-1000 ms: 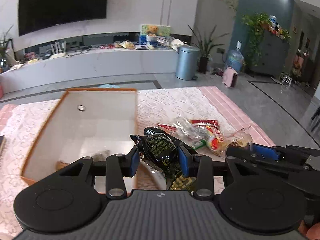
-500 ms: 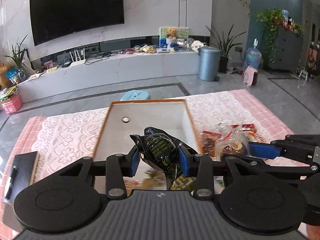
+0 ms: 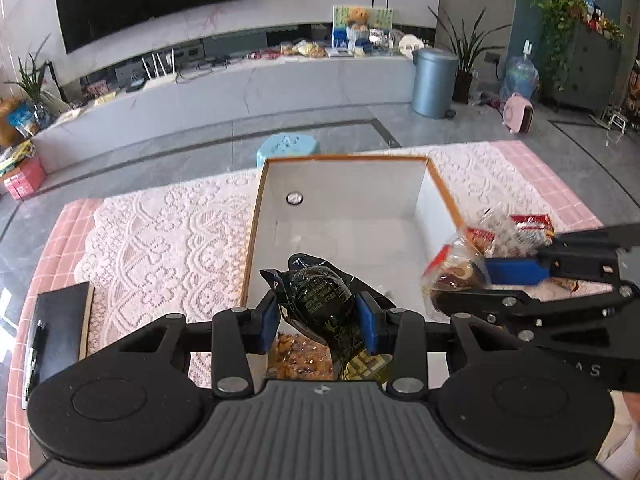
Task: Organize snacks
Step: 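Carry both held packets over the open orange box, then release the green packet and clear bag into the box with both grippers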
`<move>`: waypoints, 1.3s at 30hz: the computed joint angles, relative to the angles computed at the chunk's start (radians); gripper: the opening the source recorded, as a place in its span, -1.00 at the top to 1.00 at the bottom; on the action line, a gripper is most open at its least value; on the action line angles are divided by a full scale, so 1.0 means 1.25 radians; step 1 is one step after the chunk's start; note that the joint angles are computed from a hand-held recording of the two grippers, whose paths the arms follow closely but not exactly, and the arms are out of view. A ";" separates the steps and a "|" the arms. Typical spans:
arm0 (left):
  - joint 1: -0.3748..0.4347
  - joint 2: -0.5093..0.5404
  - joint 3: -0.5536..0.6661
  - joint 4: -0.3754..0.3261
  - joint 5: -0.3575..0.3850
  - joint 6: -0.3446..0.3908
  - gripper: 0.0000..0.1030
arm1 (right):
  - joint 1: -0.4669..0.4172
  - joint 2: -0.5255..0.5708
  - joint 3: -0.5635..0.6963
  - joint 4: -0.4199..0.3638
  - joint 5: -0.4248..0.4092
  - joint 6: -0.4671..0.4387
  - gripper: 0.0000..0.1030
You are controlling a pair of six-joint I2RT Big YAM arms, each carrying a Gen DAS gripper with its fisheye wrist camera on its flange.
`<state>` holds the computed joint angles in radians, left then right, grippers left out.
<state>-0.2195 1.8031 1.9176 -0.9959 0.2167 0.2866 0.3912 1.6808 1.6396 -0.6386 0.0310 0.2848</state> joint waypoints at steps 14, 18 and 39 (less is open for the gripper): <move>0.003 0.080 0.060 -0.074 0.013 0.076 0.21 | -0.029 0.331 0.485 -0.541 -0.144 -0.159 0.41; 0.002 0.083 0.059 -0.079 0.007 0.094 0.21 | -0.023 0.436 0.660 -0.708 -0.143 -0.232 0.41; -0.020 0.078 0.071 -0.118 0.073 0.079 0.22 | -0.035 0.125 0.234 -0.338 0.062 -0.122 -0.24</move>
